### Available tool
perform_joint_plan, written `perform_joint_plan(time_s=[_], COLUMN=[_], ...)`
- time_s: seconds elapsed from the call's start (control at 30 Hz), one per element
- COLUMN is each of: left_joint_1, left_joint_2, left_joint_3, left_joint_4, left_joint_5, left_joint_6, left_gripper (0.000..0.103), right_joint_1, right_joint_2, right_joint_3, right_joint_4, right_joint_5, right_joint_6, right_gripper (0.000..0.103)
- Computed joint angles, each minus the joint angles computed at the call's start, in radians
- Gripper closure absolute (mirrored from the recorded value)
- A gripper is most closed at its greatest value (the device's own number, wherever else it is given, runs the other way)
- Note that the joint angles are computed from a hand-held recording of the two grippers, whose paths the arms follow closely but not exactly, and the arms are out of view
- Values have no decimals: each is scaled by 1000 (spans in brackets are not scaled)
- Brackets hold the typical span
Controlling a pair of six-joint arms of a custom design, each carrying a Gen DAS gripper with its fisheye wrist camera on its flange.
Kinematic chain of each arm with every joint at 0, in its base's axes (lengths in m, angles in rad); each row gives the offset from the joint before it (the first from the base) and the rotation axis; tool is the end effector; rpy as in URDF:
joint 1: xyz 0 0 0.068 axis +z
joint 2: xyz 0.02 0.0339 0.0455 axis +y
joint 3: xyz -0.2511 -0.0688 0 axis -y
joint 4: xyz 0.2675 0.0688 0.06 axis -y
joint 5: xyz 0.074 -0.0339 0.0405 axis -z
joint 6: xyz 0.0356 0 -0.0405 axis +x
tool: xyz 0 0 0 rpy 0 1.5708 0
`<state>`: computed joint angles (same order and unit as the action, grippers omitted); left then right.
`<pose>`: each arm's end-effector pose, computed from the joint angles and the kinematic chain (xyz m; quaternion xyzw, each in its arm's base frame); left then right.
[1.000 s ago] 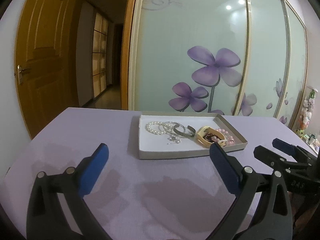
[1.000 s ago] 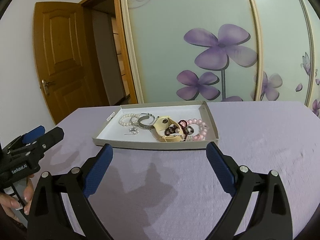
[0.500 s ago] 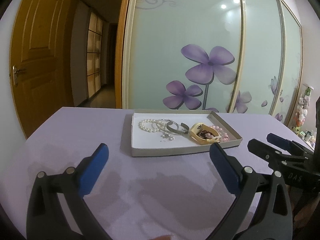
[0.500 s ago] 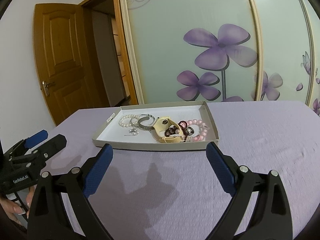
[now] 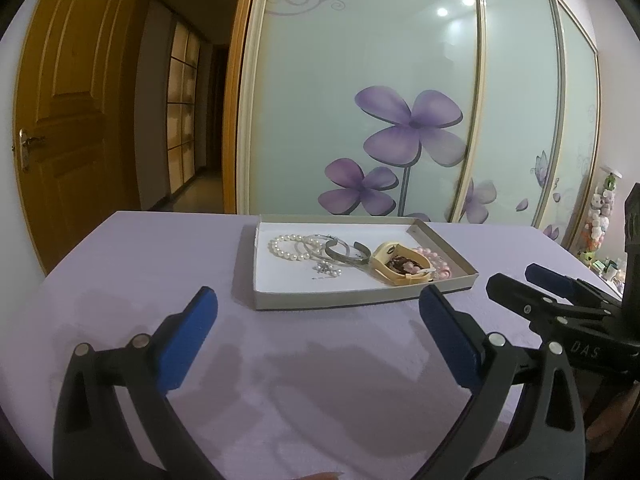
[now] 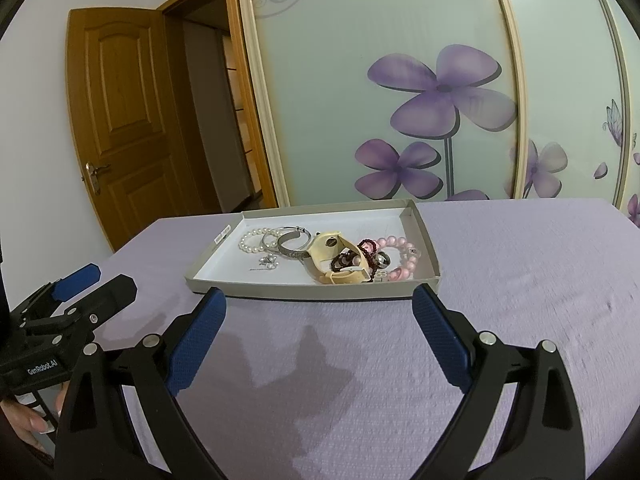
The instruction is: Organize jewelry
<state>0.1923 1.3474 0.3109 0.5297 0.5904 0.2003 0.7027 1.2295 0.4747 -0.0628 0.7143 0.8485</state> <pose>0.2421 0.0269 0.1084 0.1509 0.8239 -0.1513 0.5249 0.1989 0.1379 0.1369 0.1917 0.8596 0.0091 0.4736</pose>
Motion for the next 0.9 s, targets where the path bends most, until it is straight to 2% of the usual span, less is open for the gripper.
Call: perform_joint_plan(time_s=[0.9], left_joint_1=[-8], left_joint_2=[-13], left_joint_3=[-14], left_joint_4=[4], left_joint_5=[14], left_joint_6=[-6], left_gripper=[2], right_joint_1=[-7], right_joint_2=[-4], right_joint_3=[5], right_joint_4=[8], right_joint_5=[4], right_joint_6=[-13], right_gripper=[7])
